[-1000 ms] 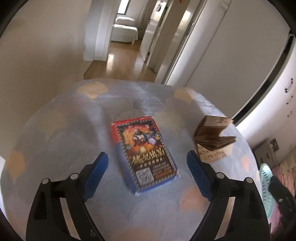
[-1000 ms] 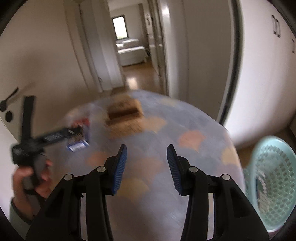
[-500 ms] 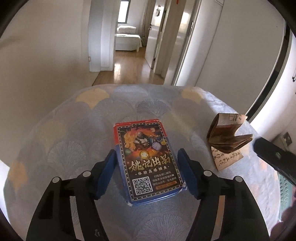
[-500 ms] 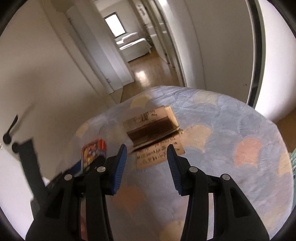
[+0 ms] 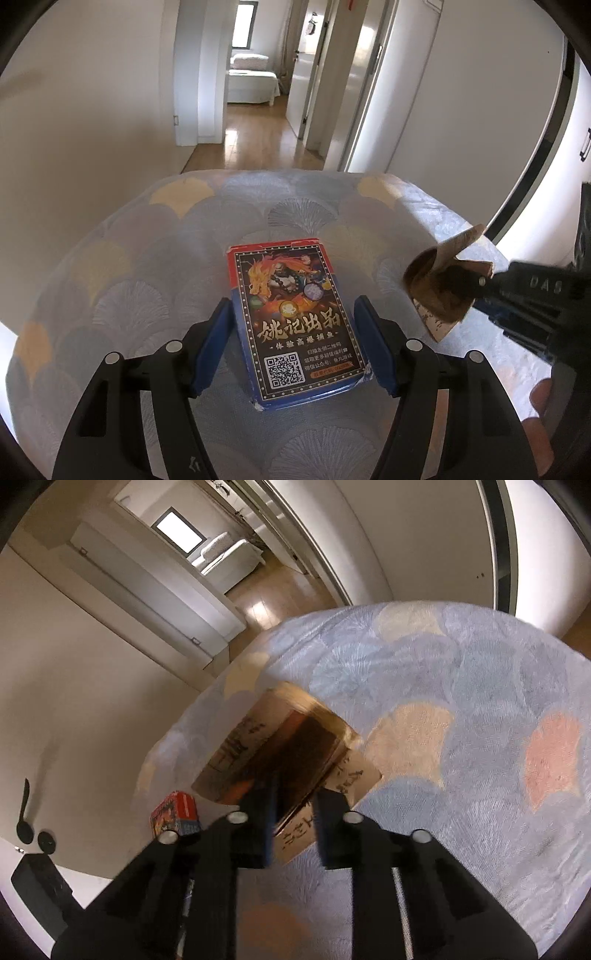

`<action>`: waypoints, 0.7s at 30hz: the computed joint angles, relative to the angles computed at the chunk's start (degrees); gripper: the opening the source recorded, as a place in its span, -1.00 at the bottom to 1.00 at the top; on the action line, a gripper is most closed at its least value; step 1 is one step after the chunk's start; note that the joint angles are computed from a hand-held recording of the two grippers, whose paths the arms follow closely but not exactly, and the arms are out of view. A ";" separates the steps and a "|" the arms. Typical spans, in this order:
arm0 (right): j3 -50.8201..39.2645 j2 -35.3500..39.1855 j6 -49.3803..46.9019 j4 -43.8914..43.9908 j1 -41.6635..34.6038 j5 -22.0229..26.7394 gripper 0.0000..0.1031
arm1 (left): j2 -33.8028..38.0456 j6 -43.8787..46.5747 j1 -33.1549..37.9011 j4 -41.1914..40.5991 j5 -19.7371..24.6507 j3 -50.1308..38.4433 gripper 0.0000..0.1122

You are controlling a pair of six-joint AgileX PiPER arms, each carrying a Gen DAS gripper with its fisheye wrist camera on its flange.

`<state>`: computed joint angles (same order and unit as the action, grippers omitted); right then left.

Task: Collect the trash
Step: 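Grasp the card box with the left tool while the right tool grasps the brown paper booklet, then carry the card box and booklet over the teal basket and open both tools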

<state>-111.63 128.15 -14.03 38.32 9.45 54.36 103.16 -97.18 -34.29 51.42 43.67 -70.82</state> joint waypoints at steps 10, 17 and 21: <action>13.25 -10.04 -8.74 2.35 -4.66 -3.78 -0.96 | -0.91 -2.16 -2.34 4.67 -3.45 0.15 0.14; 22.51 -17.93 -15.50 5.83 -12.15 -4.99 -0.96 | 0.93 -0.95 -7.01 5.80 -4.61 -3.91 0.14; 26.86 -22.97 -19.68 7.74 -17.44 -5.34 -0.96 | 2.58 -0.26 -10.36 6.60 -5.10 -7.37 0.14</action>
